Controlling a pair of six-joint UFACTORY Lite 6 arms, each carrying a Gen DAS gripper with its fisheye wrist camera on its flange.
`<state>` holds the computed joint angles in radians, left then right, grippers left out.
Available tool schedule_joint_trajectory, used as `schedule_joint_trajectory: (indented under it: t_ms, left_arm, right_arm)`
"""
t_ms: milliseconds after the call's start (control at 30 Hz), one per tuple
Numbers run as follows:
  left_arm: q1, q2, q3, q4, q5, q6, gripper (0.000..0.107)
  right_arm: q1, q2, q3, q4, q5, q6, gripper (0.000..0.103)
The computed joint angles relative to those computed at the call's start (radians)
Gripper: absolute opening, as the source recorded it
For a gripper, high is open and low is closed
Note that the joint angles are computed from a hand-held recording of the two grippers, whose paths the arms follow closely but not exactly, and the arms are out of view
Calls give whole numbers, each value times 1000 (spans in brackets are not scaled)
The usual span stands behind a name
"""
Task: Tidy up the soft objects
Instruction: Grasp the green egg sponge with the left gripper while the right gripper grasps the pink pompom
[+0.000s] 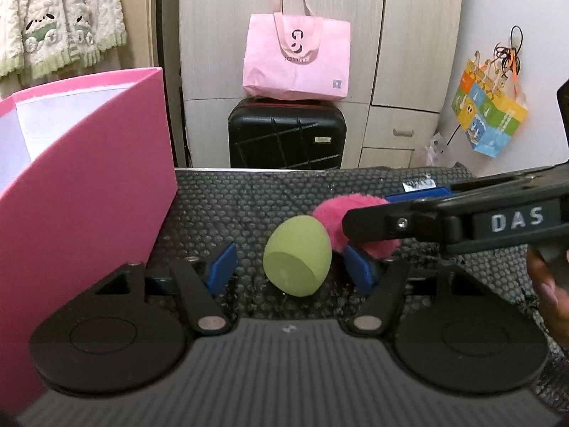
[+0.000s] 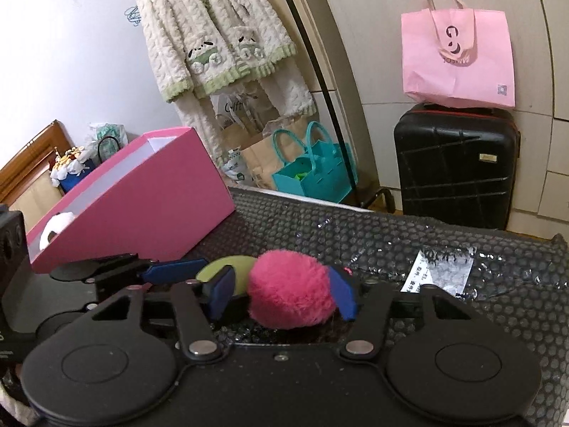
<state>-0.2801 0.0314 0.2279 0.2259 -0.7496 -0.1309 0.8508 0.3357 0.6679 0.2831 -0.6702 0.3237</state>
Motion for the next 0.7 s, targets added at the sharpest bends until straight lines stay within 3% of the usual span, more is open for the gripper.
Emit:
schedule_joint_trajectory:
  t_ms: [67,267,433,567,700]
  left_arm:
    - [11,19,23,36,31,-27,50]
    - [-14,18,8,-33,12,29,38]
    - [-33,-14,-7,-96,26,77,37]
    - [33,-100,-39,11,73,-30,37]
    - [57,-149,-78,60,95,-110,37]
  right_arm:
    - [-5,15,1,-4,-7,-10,51]
    - [23,30,-4,47,-41,-95,56]
    - [-9,35,-26,-42,-67,-24,58]
    - [-22,43,-34,-88,-81,4,60]
    - [22,71,5,21,-62,-131,57]
